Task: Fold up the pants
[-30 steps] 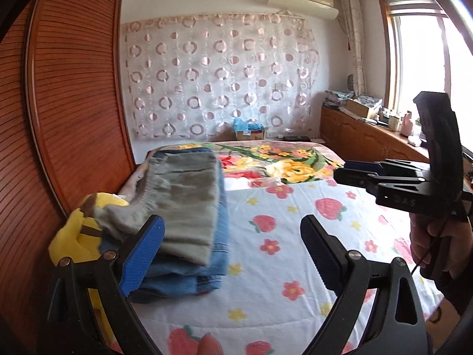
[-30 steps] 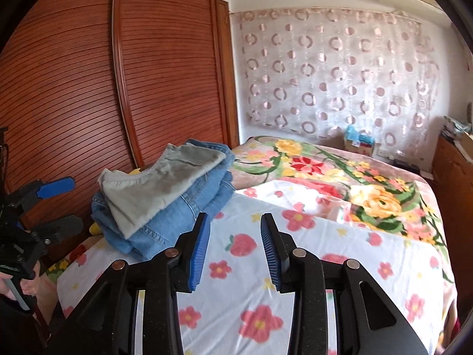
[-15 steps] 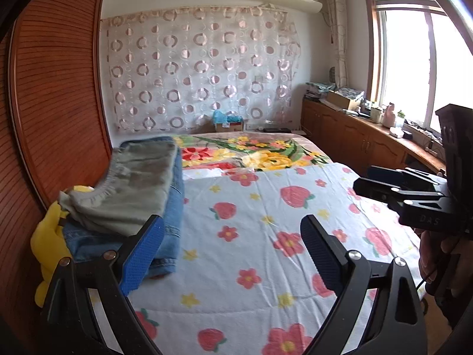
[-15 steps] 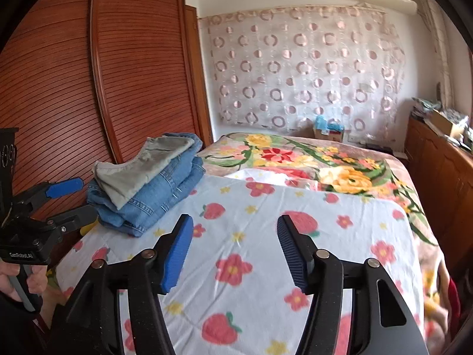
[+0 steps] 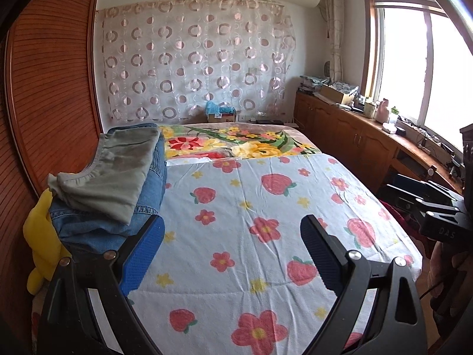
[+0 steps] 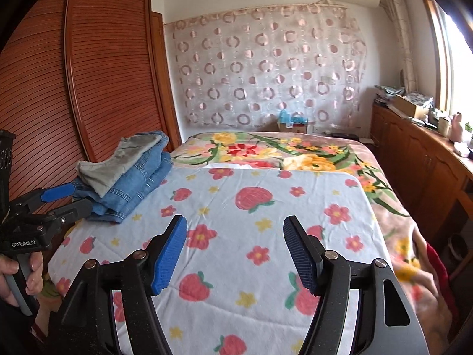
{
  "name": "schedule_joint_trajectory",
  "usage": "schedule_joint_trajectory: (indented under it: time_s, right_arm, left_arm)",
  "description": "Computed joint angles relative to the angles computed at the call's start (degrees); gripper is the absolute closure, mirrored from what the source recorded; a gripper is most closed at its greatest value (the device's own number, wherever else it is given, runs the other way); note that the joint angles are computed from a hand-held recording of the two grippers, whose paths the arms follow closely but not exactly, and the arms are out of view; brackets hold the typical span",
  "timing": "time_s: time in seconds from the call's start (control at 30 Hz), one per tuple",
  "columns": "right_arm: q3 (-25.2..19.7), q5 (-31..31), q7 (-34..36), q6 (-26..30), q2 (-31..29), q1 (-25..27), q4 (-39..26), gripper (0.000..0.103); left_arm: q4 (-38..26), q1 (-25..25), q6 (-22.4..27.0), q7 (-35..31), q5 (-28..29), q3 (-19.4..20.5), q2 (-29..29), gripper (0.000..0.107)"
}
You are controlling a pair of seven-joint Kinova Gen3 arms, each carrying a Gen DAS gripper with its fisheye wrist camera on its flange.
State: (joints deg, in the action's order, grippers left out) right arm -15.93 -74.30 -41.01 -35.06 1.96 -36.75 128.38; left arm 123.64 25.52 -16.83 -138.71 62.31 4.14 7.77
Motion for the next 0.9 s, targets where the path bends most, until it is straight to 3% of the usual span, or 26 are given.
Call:
schedule_joint_trajectory:
  time_s: [0.27, 0.5, 0.73, 0.9]
  right_arm:
    - [-5.03, -7.63, 0.43, -10.14, -3.57, -3.97, 2.44, 0.028]
    - [-9.64, -13.44, -0.06, -21.90, -2.97, -9.72, 2.73, 0.028]
    - [-10.02, -13.86, -1.55, -24.65, -2.27, -12.90, 3.36, 0.028]
    - [-8.50, -11.87, -2.81, -23.09, -3.10, -12.27, 4.81, 0.028]
  left_arm:
    - [1.31, 0.04, -1.89, -0.30, 0.58, 2.35, -3.34, 0.014]
    - [1.42, -0.25, -5.53, -7.46, 8.60, 5.87, -5.97, 0.014]
    - [1.54, -0.66, -7.91, -10.38, 12.67, 8.13, -7.41, 0.014]
    - [1.98, -1.06, -8.59, -9.42, 12.17, 8.58, -7.87, 0.014]
